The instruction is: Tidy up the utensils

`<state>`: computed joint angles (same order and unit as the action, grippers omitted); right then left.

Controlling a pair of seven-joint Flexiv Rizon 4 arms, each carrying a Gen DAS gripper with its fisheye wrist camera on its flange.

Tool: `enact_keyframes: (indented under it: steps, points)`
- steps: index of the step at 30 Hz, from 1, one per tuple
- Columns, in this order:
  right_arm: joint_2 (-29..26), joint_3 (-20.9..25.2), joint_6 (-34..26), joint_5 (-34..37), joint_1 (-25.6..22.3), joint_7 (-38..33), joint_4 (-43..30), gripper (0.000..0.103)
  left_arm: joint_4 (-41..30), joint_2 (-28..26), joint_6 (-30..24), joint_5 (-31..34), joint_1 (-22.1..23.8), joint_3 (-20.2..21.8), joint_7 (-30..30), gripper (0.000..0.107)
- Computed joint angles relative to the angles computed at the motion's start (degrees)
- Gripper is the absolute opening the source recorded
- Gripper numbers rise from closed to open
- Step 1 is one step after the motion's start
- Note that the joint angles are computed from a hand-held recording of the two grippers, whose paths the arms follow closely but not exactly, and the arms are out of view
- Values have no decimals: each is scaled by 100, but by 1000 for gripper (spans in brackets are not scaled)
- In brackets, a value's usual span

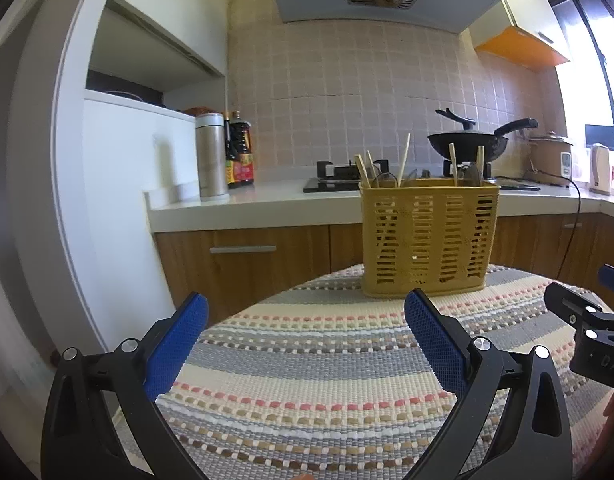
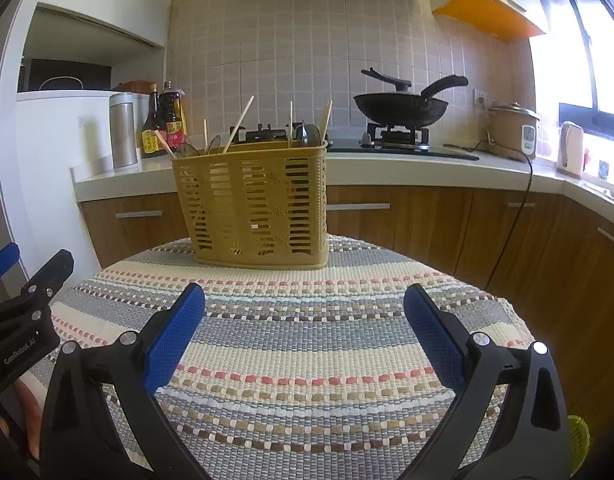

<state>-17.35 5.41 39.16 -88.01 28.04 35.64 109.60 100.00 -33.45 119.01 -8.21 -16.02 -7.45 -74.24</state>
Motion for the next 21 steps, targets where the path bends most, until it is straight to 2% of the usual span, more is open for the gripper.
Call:
enact_keyframes:
  steps: [8,21]
  points:
    - [-24,-10,189,-35,-43,-82,-26,95,-66,-71,52,-596,-535,480,435,95]
    - [-35,-30,246,33,-44,-138,-45,95,-75,-75,13,-700,-512,375,643,95]
